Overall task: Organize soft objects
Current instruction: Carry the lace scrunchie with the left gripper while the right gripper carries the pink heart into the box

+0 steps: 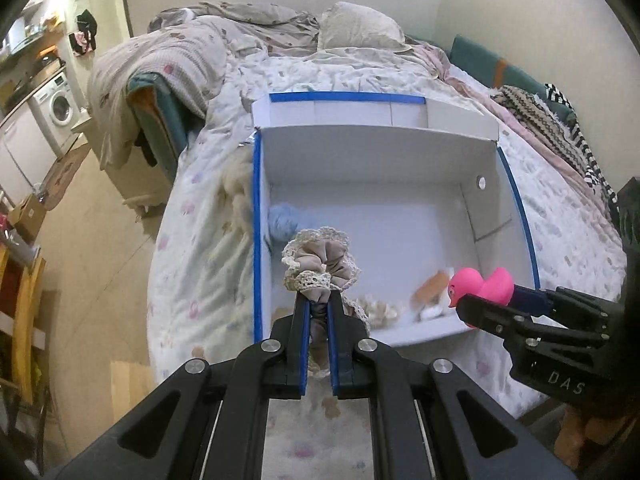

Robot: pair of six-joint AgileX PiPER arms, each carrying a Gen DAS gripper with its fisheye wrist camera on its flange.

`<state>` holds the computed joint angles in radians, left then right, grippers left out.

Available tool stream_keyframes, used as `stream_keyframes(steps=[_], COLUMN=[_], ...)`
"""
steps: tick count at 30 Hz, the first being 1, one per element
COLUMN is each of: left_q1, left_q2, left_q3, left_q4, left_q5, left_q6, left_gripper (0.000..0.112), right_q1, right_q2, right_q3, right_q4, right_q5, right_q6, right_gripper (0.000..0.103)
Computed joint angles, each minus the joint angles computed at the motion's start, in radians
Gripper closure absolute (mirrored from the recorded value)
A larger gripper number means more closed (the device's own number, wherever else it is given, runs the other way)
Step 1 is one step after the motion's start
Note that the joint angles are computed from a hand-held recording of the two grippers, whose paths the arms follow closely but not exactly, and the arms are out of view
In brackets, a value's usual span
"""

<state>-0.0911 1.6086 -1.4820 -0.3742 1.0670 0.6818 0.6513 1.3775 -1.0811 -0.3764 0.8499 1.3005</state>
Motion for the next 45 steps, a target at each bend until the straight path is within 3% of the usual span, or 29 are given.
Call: stream_keyframes(steps=[9, 16, 25, 31, 36, 45], left_q1=[-0.126, -0.176, -0.181, -0.203, -0.210, -0.230], left_q2=[0.147, 0.217, 0.324, 0.307, 0.332, 0.321], left_q3=[-0.112, -0.036, -0.077, -0.027, -0.056, -0.020], left_q4=[0.105, 0.140, 0.161, 0.166, 0.153, 0.190], left_q5=[-0.058, -0.217, -0.202, -0.268, -0.240, -0.266], left_q6=[-0.114, -0.099, -0.179, -0.152, -0.191, -0.219], left_gripper=[0.105, 0.105, 0.105, 0.105, 0.105, 0.102], right_q1=[-0.174, -0.249, -0.304, -0.343, -0.356, -0.379], right_q2=[0.043, 0.134, 0.222, 0.235, 0.239, 0.232], right_q3=[0.027, 0.079, 0.107, 0.123, 0.122, 0.136], right_q4=[0.073, 0.202, 0.284, 0.318, 0.333, 0.359], right_q5=[-0.098, -0.205, -0.264, -0.278, -0.279, -0.280], right_q6=[-0.144, -0.259, -0.350, -0.399, -0.425, -0.445], right_gripper=[0.055, 0.055, 0.055, 0.055, 0.055, 0.055])
